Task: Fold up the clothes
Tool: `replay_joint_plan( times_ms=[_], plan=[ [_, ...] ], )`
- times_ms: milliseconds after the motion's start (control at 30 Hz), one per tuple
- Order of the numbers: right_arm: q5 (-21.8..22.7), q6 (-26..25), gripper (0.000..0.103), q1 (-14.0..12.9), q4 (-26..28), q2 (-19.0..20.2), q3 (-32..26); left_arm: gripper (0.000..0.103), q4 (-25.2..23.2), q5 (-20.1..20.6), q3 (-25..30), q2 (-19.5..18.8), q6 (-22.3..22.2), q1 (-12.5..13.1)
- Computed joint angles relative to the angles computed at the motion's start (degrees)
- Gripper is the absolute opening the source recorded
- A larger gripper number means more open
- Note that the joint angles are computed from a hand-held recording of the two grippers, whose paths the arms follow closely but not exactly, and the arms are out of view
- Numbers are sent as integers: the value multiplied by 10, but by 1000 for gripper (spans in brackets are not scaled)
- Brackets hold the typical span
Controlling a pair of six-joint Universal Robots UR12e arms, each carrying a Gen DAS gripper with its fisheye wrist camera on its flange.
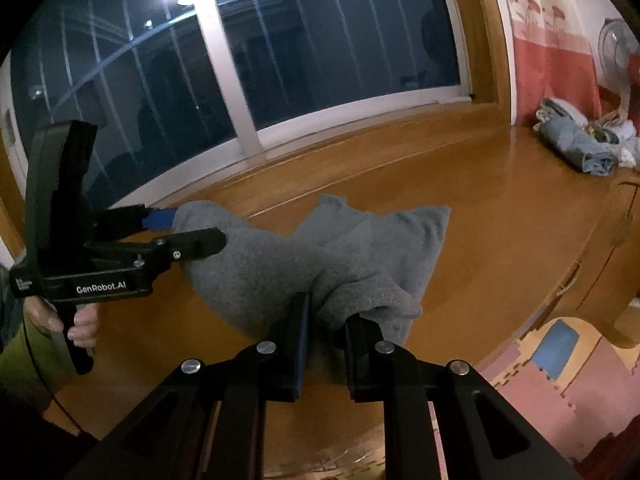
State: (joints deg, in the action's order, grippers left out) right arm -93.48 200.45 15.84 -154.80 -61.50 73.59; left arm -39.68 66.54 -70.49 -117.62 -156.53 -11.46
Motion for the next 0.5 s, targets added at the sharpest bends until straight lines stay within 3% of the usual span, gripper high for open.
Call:
replay_joint_plan(
  times_ms=[233,500],
  plan=[
    [75,9,16,-40,24,36,-61,54,-45,40,104,-66,-53,-13],
    [128,-19,16,-75,70,99,-169,56,-126,84,278,-169,-122,-26]
  ],
)
